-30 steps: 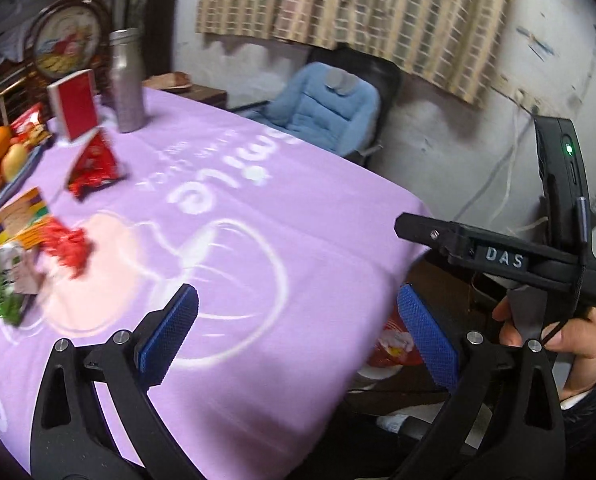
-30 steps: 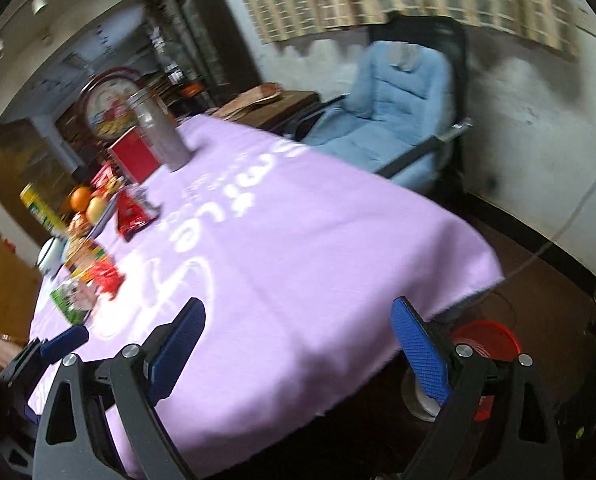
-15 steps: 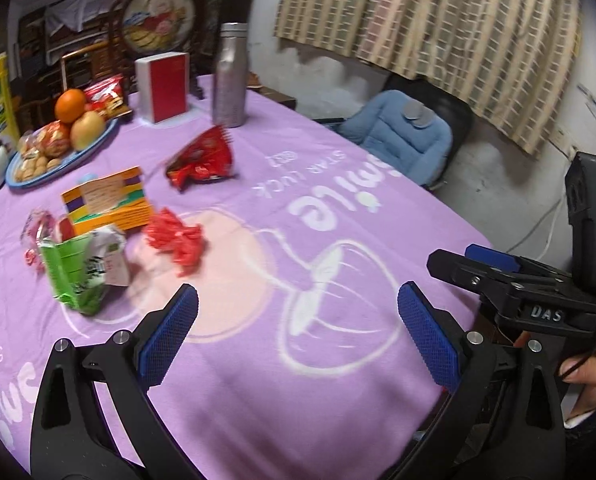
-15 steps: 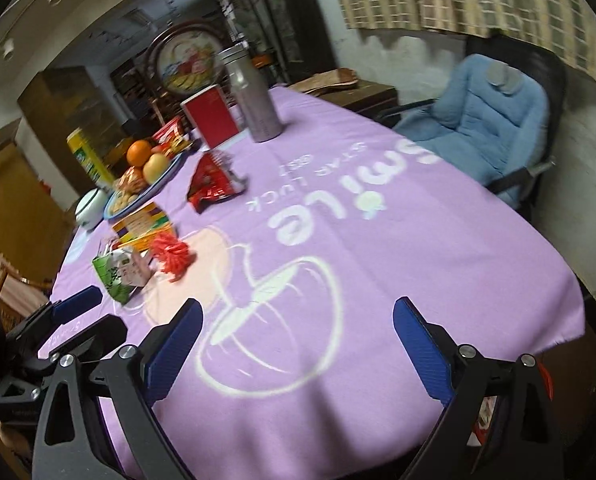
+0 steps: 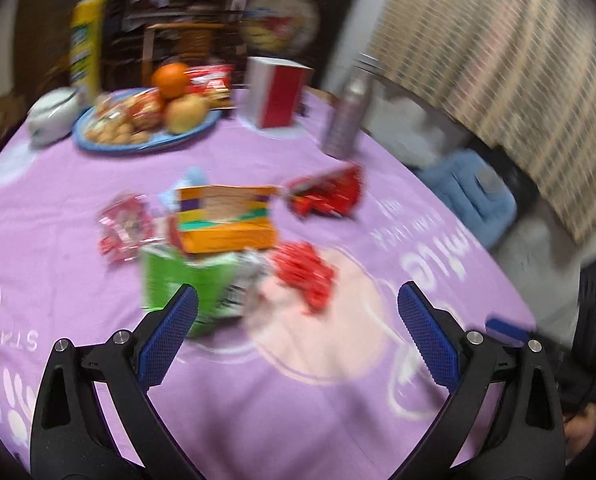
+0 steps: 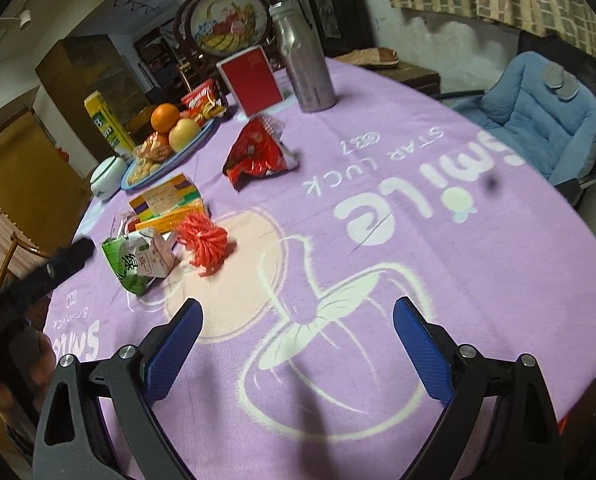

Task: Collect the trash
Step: 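Grasp the red mesh bundle with the right tool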

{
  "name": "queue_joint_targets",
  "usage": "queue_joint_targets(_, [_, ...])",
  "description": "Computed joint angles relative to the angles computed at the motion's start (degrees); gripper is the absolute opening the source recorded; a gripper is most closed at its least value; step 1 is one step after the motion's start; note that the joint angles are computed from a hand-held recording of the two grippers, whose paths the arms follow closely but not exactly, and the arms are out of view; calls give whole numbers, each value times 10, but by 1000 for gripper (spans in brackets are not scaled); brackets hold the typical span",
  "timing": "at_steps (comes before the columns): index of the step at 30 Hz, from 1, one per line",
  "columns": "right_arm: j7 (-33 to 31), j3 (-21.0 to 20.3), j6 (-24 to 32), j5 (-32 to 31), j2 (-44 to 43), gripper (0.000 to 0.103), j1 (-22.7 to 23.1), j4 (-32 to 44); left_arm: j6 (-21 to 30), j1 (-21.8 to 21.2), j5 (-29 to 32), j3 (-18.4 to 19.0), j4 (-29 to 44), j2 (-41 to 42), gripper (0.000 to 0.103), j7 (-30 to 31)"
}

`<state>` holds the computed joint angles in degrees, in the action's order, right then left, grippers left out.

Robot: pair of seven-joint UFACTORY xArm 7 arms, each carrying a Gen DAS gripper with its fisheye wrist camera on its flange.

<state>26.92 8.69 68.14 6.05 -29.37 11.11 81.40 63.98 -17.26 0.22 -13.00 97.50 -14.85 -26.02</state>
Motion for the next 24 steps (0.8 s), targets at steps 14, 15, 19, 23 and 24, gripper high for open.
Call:
queue_joint_targets(14, [-2,-6,-19,31,8,94,20,-25,81,17,77,-2,24,45,96,-119])
queue_joint_targets(15, [-1,-7,-18,30,3,94,18,-28,89,16,82,-3,26,48,96,-123])
queue_joint_targets(19, [3,-8,-14,26,-7,94,13,-33,114,9,98,-3,34,62,96,-130])
queue_joint_targets(23, [2,-7,-12,27,-12,94,12,-35,135,6,88,7,31,64,96,-131])
queue_joint_targets(24, [2,-7,-12,26,-13,94,12,-35,133,6,81,11,25,60,96,-131])
